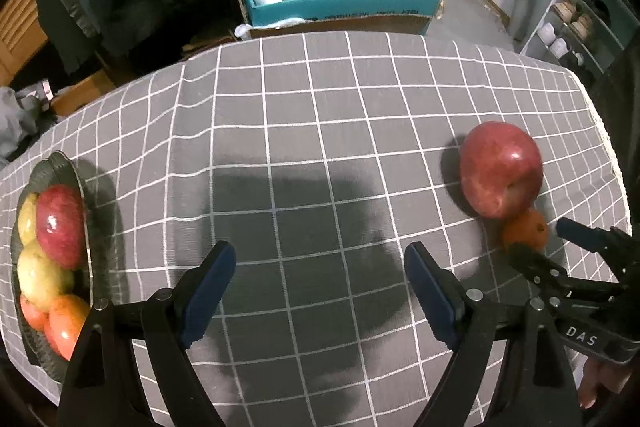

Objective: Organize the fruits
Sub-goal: 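Close the right tool on the small tangerine beside the apple, then close the left tool on the red apple while the right tool holds the tangerine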

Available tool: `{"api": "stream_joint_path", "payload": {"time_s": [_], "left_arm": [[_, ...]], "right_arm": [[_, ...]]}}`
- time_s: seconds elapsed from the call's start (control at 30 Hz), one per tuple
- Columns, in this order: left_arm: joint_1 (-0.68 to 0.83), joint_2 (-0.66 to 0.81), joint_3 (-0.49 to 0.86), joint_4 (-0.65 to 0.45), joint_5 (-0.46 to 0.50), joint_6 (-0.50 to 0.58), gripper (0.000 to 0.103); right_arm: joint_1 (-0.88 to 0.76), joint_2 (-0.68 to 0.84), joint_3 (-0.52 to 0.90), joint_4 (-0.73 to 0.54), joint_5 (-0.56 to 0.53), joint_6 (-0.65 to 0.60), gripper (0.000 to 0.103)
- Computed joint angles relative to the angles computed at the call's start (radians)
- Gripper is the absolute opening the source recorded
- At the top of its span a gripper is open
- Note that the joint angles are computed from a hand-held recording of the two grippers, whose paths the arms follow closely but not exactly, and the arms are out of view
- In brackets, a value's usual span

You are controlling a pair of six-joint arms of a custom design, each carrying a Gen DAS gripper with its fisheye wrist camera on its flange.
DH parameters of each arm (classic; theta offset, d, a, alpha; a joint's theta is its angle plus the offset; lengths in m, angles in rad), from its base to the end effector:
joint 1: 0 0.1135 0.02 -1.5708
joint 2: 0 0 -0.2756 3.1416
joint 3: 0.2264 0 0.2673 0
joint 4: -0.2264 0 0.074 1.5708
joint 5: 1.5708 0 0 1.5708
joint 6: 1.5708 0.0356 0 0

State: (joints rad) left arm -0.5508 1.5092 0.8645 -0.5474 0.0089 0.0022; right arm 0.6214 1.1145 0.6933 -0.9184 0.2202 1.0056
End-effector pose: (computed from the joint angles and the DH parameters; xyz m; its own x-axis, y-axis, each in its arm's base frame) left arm 0.2451 -0.1509 0.1782 -0.7906 0.4882 -0.3697 0.5279 0.8493 -0.0075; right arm 0.1555 0.1018 0.2033 -0.8693 0.3912 -0.3023 0.3859 0.9191 0.0796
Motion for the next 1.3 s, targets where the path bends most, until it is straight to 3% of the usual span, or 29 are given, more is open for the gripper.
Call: {"api": "stream_joint_path", "payload": {"time_s": [0.23,0.27,0.53,0.93,1.13,1.3], "left_arm": [[-0.02,0.029,-0.009,0.022,0.0,-0.018,0.087],[-0.025,0.032,-0.007,0.024,0.0,-0.02,0.087],[-0.074,0.063,0.036,0.022,0.02,-0.049,0.087],[-0.197,0.117,0.112,0.02,0.057,-0.12,0.087],[-0.241,0.168,0.163,0.023,0.074,-0.153,0.087],[-0.274,0.194,0.199,0.02,0.077,-0.157,0.088]], "right_arm": [[-0.007,-0.01,-0.043,0.061,-0.03,-0.006,0.046],[-0.012,-0.019,-0.048,0.067,-0.036,-0.01,0.045],[-0.031,-0.096,-0.05,-0.033,0.011,0.001,0.044],[-0.294,-0.31,-0.102,-0.152,0.013,-0.115,0.044],[-0.396,-0.336,-0.111,-0.13,-0.009,-0.184,0.044],[-0.454,-0.39,-0.106,-0.185,-0.003,-0.195,0.044]]}}
